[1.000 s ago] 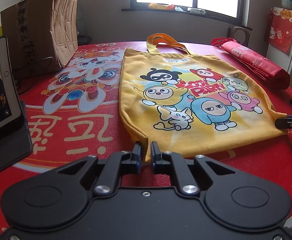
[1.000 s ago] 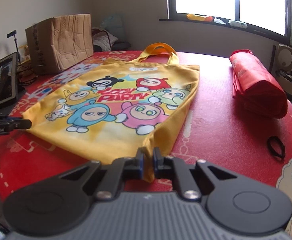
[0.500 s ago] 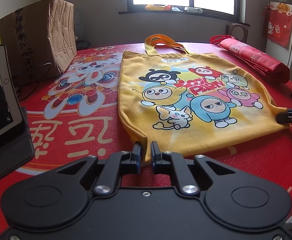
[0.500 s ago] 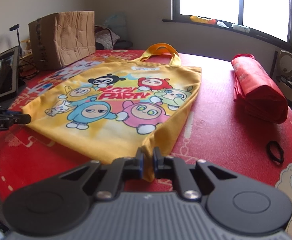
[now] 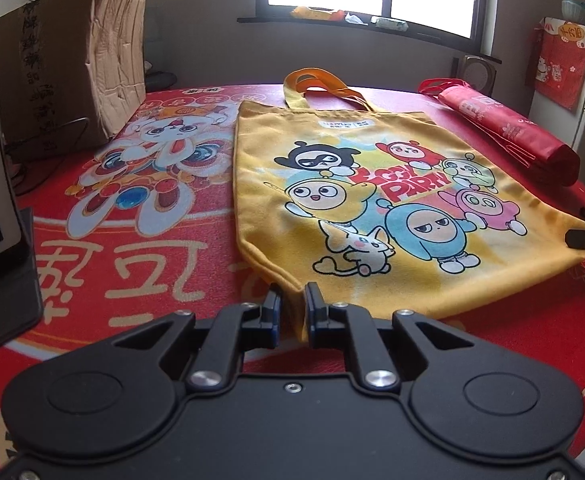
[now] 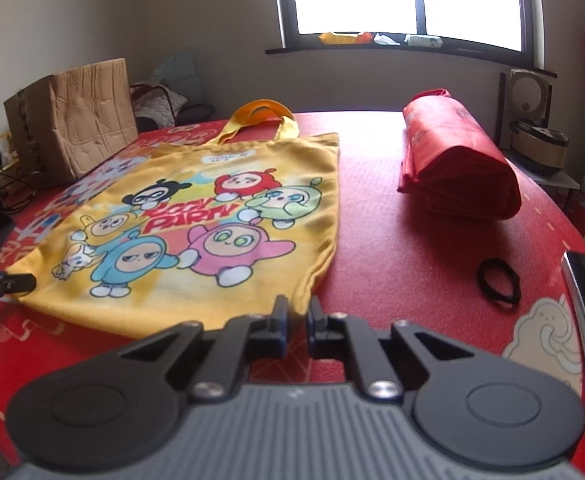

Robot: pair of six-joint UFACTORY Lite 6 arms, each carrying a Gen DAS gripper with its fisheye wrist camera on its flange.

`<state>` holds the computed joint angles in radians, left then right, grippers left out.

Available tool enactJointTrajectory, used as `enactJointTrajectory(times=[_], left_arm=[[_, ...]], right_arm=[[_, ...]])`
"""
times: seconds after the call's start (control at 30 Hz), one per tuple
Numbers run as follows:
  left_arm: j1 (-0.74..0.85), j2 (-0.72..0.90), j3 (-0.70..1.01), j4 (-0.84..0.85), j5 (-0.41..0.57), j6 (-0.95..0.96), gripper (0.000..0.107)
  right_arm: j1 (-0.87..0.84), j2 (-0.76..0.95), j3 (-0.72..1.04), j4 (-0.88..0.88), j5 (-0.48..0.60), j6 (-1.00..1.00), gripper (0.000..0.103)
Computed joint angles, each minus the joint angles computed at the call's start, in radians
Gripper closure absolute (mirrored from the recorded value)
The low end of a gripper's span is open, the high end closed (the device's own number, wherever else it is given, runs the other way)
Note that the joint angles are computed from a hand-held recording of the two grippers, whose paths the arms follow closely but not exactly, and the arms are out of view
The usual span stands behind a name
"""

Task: Fold shopping bag
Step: 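Hold the bag's hem with both closed grippers and smooth it flat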

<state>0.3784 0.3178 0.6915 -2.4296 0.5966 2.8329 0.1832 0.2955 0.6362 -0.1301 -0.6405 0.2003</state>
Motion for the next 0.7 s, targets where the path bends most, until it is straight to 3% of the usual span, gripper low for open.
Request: enactJointTrajectory(times=[0.2,0.5,0.7], left_arm=[[-0.031,0.017,0.03,0.053,-0.018,-0.072,0.094],[0.084,-0.059,0.02,0.325,0.014,-0.357,0.092],[0.077,-0.211,-0.061,0.277,0.032,-0.295,0.092]], right_arm=[[-0.034,-0.034,-0.032,-0.003,0.001,0.024,0.094],[-0.039,-0.009,-0.029,-0.02,-0.006,0.041,0.094],[-0.042,-0.02,-0.04,-0.028,-0.011,0.048,0.094]])
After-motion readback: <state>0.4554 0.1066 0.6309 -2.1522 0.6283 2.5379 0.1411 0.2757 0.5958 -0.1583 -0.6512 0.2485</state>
